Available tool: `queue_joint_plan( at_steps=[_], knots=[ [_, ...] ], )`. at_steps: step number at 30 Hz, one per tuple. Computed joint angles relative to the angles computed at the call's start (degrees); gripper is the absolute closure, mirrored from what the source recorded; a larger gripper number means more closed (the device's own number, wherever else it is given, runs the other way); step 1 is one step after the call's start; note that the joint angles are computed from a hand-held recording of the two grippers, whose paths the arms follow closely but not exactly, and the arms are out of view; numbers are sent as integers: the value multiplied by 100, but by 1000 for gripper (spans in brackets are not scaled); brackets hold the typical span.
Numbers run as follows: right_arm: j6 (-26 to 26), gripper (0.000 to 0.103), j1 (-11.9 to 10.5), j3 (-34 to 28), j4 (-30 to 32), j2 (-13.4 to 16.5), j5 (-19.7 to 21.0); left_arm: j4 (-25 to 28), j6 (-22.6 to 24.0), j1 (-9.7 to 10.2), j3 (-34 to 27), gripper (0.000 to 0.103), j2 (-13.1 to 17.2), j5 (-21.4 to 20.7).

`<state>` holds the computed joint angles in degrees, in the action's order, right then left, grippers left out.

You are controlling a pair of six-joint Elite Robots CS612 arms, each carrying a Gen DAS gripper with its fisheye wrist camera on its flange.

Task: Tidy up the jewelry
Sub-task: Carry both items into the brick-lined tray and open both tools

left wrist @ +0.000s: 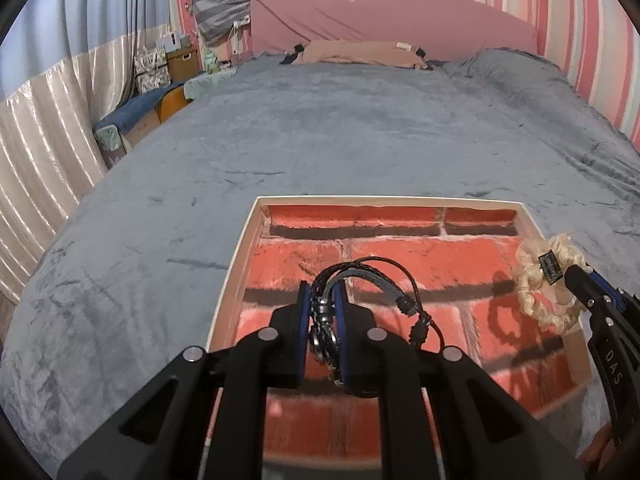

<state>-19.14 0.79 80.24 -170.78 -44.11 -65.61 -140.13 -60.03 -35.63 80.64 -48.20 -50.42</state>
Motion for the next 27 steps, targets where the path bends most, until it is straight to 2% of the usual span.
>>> queue_joint_plan(
  at_steps=[5,11,19,24,25,26,27],
  knots=[
    [-78,93,97,-342,306,230,-293,126,29,167,-278,91,249,-348],
    [-248,93,161,-522,612,374,-565,392,139,256,-513,91,455,-532],
    [-292,93,189,-553,680,430,-750,248,75,306,-487,90,520,-704],
    [-373,89,202,-571,742,432,-796,374,74,319,-545,89,540,-708],
    [-360,89,201,-572,751,428,-795,377,61,320,-542,88,538,-714],
    [-360,86,198,-576,769,426,-782,421,39,323,-551,81,535,-700],
    [-373,81,196,-572,786,418,-781,463,15,318,-555,69,531,-665]
  ],
)
